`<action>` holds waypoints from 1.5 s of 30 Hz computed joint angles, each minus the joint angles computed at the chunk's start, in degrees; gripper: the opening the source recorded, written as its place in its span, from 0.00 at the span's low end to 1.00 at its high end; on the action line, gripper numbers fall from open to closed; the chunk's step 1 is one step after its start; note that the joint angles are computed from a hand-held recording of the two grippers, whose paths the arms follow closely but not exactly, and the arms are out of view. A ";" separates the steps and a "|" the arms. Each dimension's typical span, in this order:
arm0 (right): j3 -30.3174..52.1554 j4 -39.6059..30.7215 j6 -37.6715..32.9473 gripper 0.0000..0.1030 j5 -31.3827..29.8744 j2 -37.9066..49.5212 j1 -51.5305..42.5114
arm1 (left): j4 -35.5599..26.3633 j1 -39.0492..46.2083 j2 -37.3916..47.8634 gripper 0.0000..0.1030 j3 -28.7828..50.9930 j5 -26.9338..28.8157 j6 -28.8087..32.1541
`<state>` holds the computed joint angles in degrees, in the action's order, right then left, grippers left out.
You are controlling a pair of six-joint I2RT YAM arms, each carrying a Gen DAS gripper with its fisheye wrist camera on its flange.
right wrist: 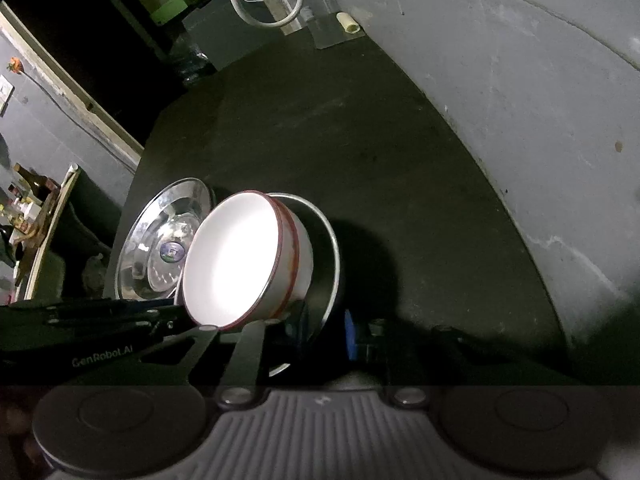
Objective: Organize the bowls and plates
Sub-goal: 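Grip the rim of the stacked bowls with both tools, then lift and carry the whole stack with both tools across the table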
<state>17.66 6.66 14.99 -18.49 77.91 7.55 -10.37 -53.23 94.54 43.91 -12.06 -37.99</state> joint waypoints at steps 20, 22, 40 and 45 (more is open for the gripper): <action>-1.32 -0.85 -0.76 0.23 -0.74 -1.53 -0.53 | 2.77 -1.28 -0.14 0.18 -1.72 -0.49 -0.70; -1.94 -0.11 -0.75 0.23 -1.20 -1.67 -0.85 | 3.82 -1.38 -0.59 0.18 -2.63 -0.61 -0.87; -4.30 -0.95 1.67 0.24 -0.63 -10.14 -0.38 | 9.49 -1.20 -6.59 0.17 -7.54 -2.12 2.11; -2.36 -0.18 3.00 0.24 0.38 -9.18 2.50 | 8.89 -0.34 -9.42 0.17 -8.73 -3.29 2.75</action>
<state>15.30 6.48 17.99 -18.10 68.72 10.06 -1.48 -53.57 85.11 35.18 -15.35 -35.23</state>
